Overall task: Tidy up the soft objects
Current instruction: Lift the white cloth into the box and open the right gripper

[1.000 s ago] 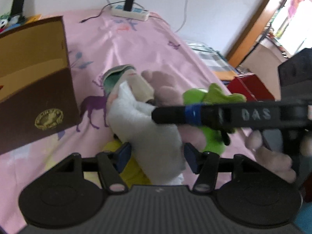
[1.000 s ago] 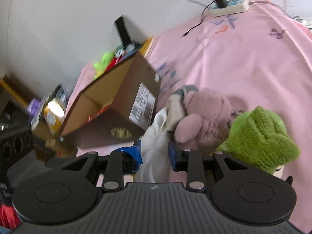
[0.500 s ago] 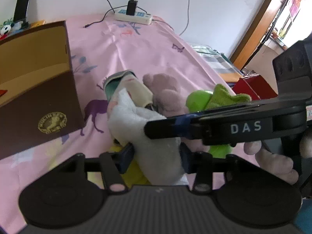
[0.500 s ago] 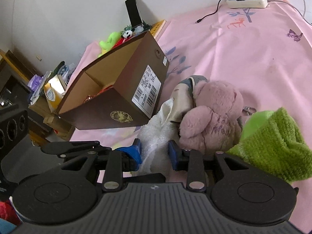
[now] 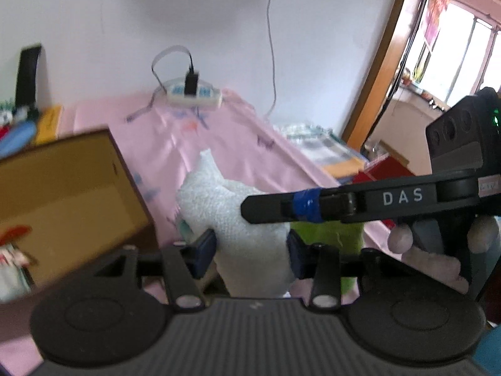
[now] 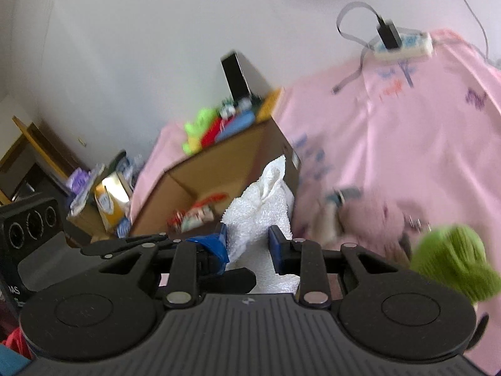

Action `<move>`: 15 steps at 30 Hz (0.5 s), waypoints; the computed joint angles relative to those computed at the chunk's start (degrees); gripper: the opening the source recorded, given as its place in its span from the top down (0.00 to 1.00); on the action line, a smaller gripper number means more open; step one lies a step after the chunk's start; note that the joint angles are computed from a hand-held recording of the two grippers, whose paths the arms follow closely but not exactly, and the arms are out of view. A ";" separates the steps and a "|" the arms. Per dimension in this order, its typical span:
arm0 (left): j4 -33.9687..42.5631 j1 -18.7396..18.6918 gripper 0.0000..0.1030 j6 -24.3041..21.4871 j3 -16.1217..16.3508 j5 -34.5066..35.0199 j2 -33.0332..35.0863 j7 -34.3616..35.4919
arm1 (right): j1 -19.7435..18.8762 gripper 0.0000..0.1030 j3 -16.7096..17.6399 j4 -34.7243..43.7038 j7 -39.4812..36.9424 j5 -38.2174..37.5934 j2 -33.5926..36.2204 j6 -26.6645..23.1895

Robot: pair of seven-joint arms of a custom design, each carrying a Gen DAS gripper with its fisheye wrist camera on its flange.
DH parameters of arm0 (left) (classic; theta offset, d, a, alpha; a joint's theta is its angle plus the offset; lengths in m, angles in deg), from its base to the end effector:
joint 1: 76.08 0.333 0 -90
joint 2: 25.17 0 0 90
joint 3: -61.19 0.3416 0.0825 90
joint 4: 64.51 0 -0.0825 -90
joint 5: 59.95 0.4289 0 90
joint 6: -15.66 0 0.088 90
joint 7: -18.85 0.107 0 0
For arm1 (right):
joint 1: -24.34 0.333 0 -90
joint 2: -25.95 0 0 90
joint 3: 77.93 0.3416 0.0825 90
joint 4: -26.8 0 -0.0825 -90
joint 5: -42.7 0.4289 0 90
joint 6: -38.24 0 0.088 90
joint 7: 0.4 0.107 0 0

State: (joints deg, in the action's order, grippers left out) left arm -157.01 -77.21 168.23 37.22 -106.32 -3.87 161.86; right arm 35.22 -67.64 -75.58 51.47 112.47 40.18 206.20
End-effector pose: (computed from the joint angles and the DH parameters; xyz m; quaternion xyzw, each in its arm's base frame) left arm 0.7093 -0.2594 0.5045 -0.3836 0.7994 -0.4557 0.0781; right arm 0.6813 0.1882 0.4900 -0.5813 0.6381 -0.0617 0.5011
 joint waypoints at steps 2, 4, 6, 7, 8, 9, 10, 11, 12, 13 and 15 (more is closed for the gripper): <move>0.83 1.07 0.58 1.20 -0.67 -1.86 0.18 2.60 | 0.17 0.89 0.87 2.48 -2.38 1.89 1.39 1.94; 1.82 1.99 0.58 2.16 -1.00 -3.53 0.47 4.55 | 0.21 0.89 1.88 5.48 -4.96 3.22 3.21 3.52; 2.57 2.69 0.58 3.46 -1.05 -4.66 0.67 6.17 | 0.51 0.89 2.66 9.21 -5.95 3.08 5.69 4.64; 3.02 3.08 0.58 4.09 -1.07 -5.17 0.86 6.94 | 0.65 0.89 2.93 11.09 -5.81 2.19 6.98 4.81; 3.51 3.47 0.58 4.68 -1.05 -5.57 1.10 7.54 | 0.55 0.89 3.62 12.99 -6.40 1.80 8.34 5.20; 4.18 3.76 0.58 5.30 -0.89 -5.65 1.48 7.81 | 0.90 0.89 3.79 15.28 -5.63 0.28 10.03 5.42; 4.68 4.22 0.58 5.83 -0.91 -5.87 1.80 8.23 | 1.02 0.89 4.14 17.25 -4.94 -1.19 11.53 5.50; 5.40 4.62 0.58 6.23 -0.87 -5.88 2.32 8.42 | 1.17 0.89 4.57 19.47 -4.44 -2.76 13.25 5.61; 6.36 4.89 0.58 6.53 -0.64 -5.50 3.02 8.02 | 1.51 0.89 4.69 21.54 -3.43 -4.63 14.89 5.63; 7.53 5.05 0.58 6.77 -0.31 -4.73 3.93 7.20 | 2.01 0.89 4.49 23.90 -1.90 -6.82 16.72 5.34; 10.15 5.22 0.58 6.83 0.35 -2.24 6.10 4.56 | 3.51 0.89 3.44 28.90 2.27 -11.51 20.66 4.33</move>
State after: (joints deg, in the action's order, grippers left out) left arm -146.86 -71.99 175.06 37.57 -108.56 2.23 166.42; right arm 38.74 -64.19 -46.68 53.74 100.96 60.84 210.53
